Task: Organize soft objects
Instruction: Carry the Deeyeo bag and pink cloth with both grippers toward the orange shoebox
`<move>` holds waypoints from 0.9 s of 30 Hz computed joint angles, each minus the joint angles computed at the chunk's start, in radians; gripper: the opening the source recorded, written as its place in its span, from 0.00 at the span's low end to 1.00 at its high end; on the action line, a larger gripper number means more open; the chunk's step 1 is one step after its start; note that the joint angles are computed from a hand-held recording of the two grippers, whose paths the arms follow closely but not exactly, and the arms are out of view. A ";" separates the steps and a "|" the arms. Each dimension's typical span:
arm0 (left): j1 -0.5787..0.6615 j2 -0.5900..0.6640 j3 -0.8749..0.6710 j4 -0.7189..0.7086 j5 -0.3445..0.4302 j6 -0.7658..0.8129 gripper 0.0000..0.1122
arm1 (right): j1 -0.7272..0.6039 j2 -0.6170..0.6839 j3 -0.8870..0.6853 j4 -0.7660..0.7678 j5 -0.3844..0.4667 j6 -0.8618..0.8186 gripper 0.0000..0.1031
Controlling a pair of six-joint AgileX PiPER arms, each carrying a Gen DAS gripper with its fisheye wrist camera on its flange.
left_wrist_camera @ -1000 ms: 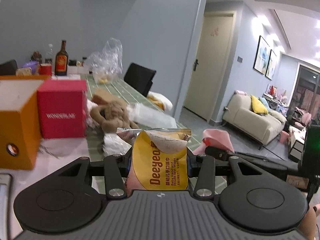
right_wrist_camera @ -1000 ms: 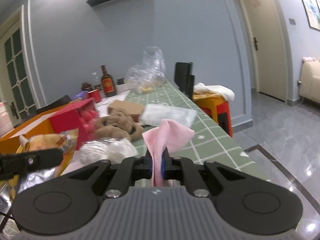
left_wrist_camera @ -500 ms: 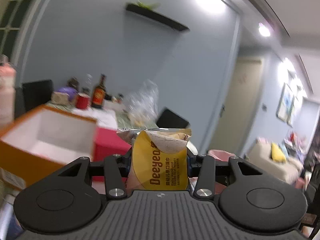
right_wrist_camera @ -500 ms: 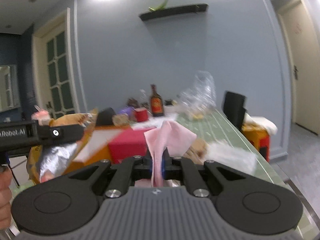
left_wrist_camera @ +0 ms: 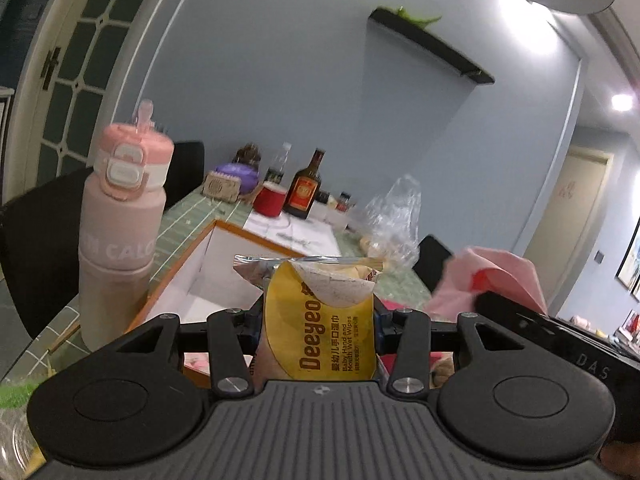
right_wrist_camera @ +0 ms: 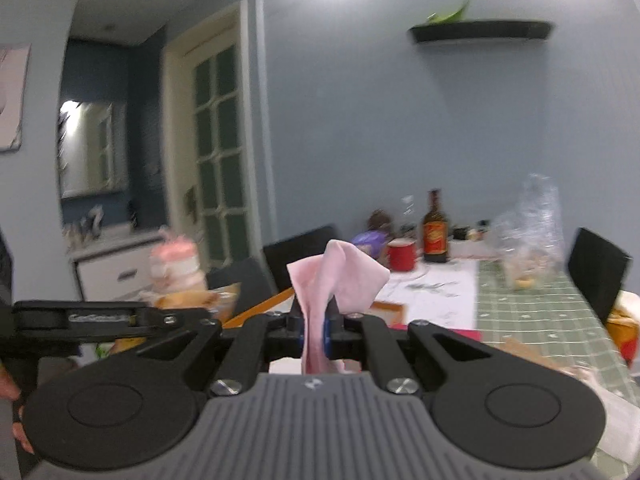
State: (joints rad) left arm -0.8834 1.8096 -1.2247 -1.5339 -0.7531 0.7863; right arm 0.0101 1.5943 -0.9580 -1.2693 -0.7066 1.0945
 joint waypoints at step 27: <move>0.171 0.089 -0.076 0.027 0.148 0.097 0.47 | 0.163 0.442 -0.440 -0.262 0.095 0.413 0.05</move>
State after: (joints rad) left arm -0.7122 1.8983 -1.3005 -1.5067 -0.6052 0.8828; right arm 0.1727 2.0367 -1.3976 -1.5315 -0.6118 1.5071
